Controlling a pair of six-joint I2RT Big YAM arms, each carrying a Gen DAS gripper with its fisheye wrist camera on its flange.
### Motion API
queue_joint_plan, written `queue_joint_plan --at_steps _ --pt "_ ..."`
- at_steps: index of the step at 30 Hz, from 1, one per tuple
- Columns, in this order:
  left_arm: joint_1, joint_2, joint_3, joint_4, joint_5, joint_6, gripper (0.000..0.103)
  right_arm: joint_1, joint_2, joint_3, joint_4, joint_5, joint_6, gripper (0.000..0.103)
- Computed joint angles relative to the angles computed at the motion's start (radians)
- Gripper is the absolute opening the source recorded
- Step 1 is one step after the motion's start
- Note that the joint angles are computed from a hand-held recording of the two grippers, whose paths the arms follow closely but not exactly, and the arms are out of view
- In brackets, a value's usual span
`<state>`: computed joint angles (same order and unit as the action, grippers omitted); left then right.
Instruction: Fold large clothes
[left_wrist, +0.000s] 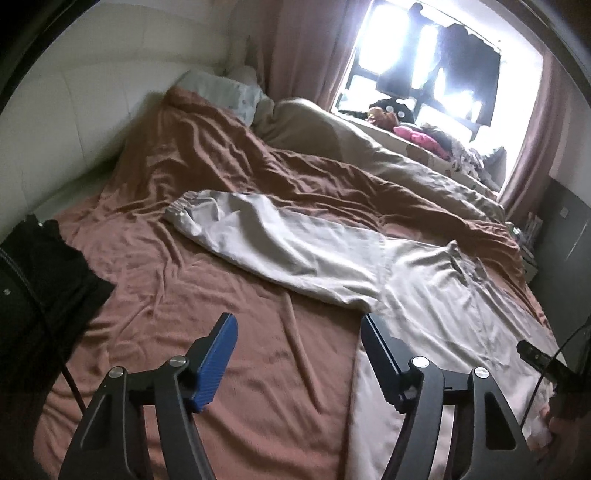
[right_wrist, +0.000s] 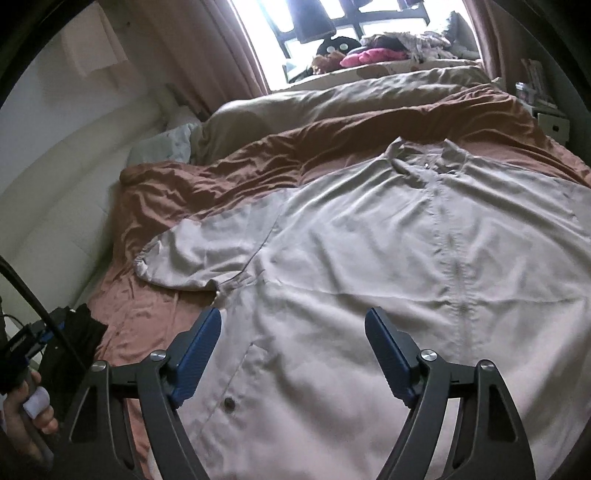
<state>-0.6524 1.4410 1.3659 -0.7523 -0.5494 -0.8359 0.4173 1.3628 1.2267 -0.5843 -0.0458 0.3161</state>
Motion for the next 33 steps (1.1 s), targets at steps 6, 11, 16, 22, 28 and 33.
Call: queue_joint_plan --at_steps 6,11,16,22,28,33 --pt "0.115 0.066 0.019 0.054 0.101 0.056 0.07 0.006 0.152 0.141 -0.033 0.001 0.011 0.069" --pt "0.215 0.135 0.032 0.106 0.182 0.075 0.068 0.016 0.269 0.256 -0.064 0.015 0.02 0.058" --pt "0.302 0.221 0.069 0.128 0.263 0.06 0.061 0.014 0.385 0.369 -0.111 0.016 0.046 0.051" --pt "0.379 0.334 0.13 0.146 0.316 0.076 0.059 0.006 0.496 0.483 -0.156 0.01 0.044 0.042" --pt "0.417 0.457 0.225 0.083 0.311 0.067 0.057 0.004 0.564 0.542 -0.175 -0.03 0.079 0.027" --pt "0.433 0.466 0.242 0.117 0.272 0.065 0.006 0.013 0.608 0.591 -0.186 -0.117 0.107 0.018"
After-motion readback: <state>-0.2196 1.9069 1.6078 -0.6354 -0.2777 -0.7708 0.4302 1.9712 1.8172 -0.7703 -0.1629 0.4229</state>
